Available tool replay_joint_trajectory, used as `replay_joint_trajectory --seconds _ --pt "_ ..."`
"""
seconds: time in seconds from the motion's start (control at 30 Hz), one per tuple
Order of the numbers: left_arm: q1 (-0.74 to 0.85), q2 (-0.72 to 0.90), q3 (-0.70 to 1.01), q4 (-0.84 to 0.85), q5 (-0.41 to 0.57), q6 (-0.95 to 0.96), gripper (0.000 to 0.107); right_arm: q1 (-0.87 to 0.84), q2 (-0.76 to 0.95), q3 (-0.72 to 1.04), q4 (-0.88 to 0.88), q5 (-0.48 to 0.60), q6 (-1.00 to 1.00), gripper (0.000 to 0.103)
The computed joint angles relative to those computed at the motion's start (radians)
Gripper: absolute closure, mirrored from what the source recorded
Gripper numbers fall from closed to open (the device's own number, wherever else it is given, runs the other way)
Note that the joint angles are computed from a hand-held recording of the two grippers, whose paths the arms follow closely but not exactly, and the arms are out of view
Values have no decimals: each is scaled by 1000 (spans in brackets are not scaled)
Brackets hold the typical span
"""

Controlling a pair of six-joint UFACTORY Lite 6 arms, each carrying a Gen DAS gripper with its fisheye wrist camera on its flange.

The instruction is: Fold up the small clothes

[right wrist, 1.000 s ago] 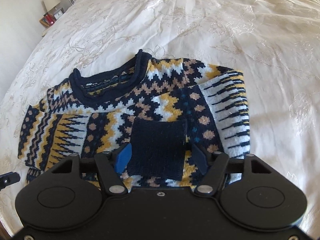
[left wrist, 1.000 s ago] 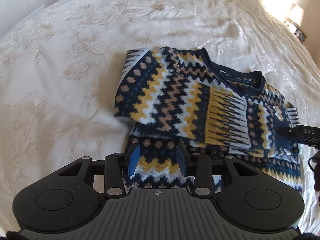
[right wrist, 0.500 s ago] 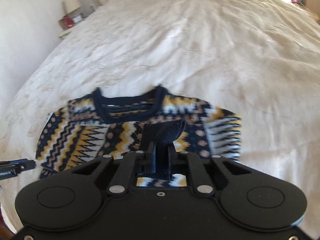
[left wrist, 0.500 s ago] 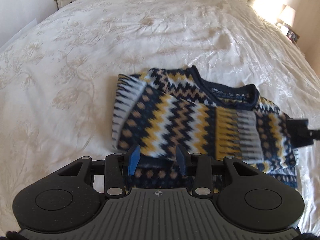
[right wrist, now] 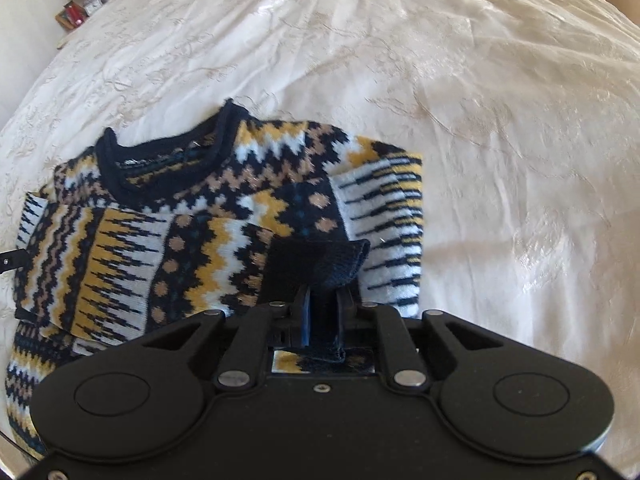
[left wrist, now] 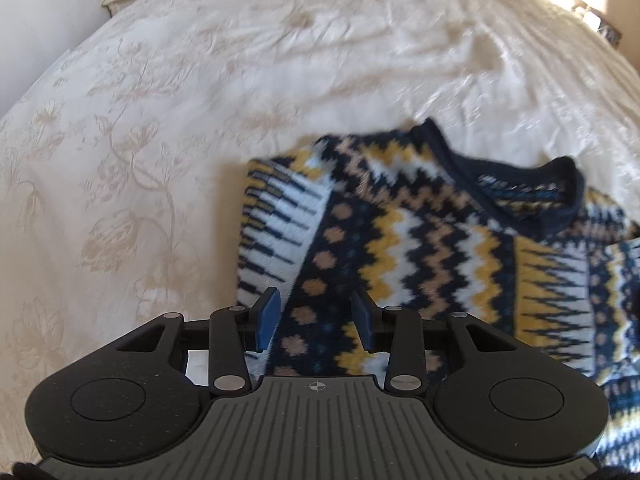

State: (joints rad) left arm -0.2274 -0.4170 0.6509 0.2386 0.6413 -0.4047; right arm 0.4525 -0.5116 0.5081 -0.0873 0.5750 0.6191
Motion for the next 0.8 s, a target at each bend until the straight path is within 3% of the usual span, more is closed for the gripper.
replay_joint_trajectory --seconds 0.2,0.37,0.4,0.5,0.57,0.73,0.8 --pt "23 51 -8 -8 -30 31 68 -6 5 -7 -11 15 40 80" --pt "10 48 10 2 -11 8 67 57 -20 -2 -139 73 213 75" --pt "12 33 11 -19 -9 21 67 61 -38 -8 -144 80 230 71" --pt "27 -56 -11 -136 18 119 67 62 -111 -27 -156 107 236 48" --pt "10 -122 -27 -166 59 133 67 73 -168 -38 -158 137 233 40" --pt "-159 -315 -76 -56 184 -65 36 141 -286 -58 -179 216 268 28" --pt "-252 -379 -85 -7 250 -166 30 193 -327 -70 -196 245 314 27"
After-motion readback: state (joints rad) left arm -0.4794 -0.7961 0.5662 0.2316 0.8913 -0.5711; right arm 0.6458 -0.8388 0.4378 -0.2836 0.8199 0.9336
